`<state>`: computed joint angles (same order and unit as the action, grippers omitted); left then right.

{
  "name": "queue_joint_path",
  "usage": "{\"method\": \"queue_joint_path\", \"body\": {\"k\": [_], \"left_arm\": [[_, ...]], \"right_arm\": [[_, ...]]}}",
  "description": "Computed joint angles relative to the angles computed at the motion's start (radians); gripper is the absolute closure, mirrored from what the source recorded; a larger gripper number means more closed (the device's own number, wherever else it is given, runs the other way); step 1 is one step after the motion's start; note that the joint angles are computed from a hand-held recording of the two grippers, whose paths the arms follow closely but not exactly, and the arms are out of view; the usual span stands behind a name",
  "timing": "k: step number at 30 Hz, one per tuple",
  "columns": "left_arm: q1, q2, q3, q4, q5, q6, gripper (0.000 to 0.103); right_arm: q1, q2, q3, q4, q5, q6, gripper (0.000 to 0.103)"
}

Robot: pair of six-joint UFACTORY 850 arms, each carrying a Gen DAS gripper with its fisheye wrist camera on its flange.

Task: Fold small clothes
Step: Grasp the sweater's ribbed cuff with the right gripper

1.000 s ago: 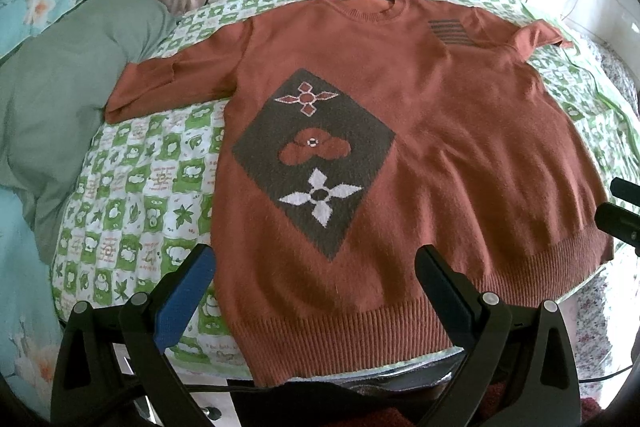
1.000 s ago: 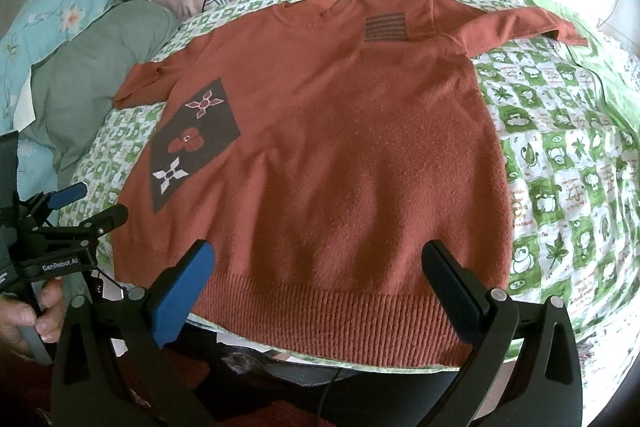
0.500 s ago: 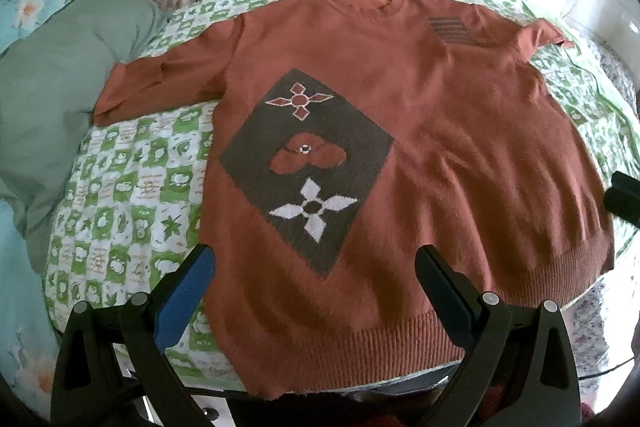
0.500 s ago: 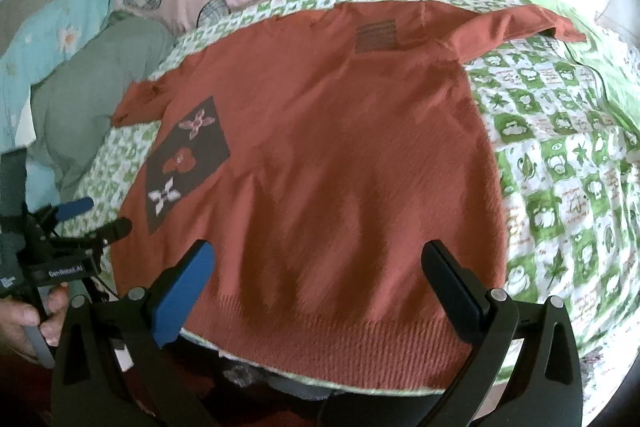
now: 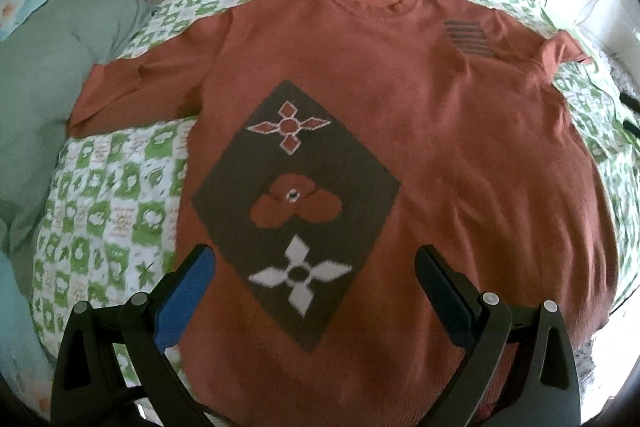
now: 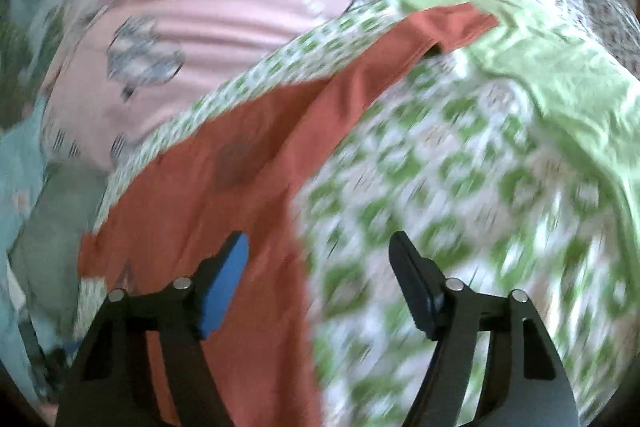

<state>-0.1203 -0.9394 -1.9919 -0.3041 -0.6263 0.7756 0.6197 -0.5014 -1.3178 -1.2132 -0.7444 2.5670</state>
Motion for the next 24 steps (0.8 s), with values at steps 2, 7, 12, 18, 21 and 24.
{"method": "queue_joint_path", "body": {"k": [2,7,12,18,21,24], "left_arm": [[-0.01,-0.025,-0.037,0.022,-0.017,-0.026,0.003],[-0.034,-0.1,-0.152,0.068,-0.065,-0.091,0.003],[-0.06,-0.198,-0.3,0.123,-0.146,-0.169,0.003],[-0.083,-0.306,-0.458,0.176,-0.244,-0.243,0.003],[-0.09,-0.345,-0.517,0.194,-0.272,-0.258,0.003],[-0.089,-0.365,-0.552,0.182,-0.288,-0.257,0.003]], "right_arm": [[-0.04,0.029,0.039,-0.004,0.016,0.031,0.039],[-0.157,0.105,0.142,-0.109,0.003,0.123,0.048],[-0.323,0.132,0.23,-0.176,0.044,0.239,0.067],[-0.456,0.092,0.247,-0.252,0.11,0.322,0.075],[-0.494,0.07,0.253,-0.323,0.138,0.415,0.075],[-0.5,0.052,0.245,-0.336,0.144,0.417,0.092]]}}
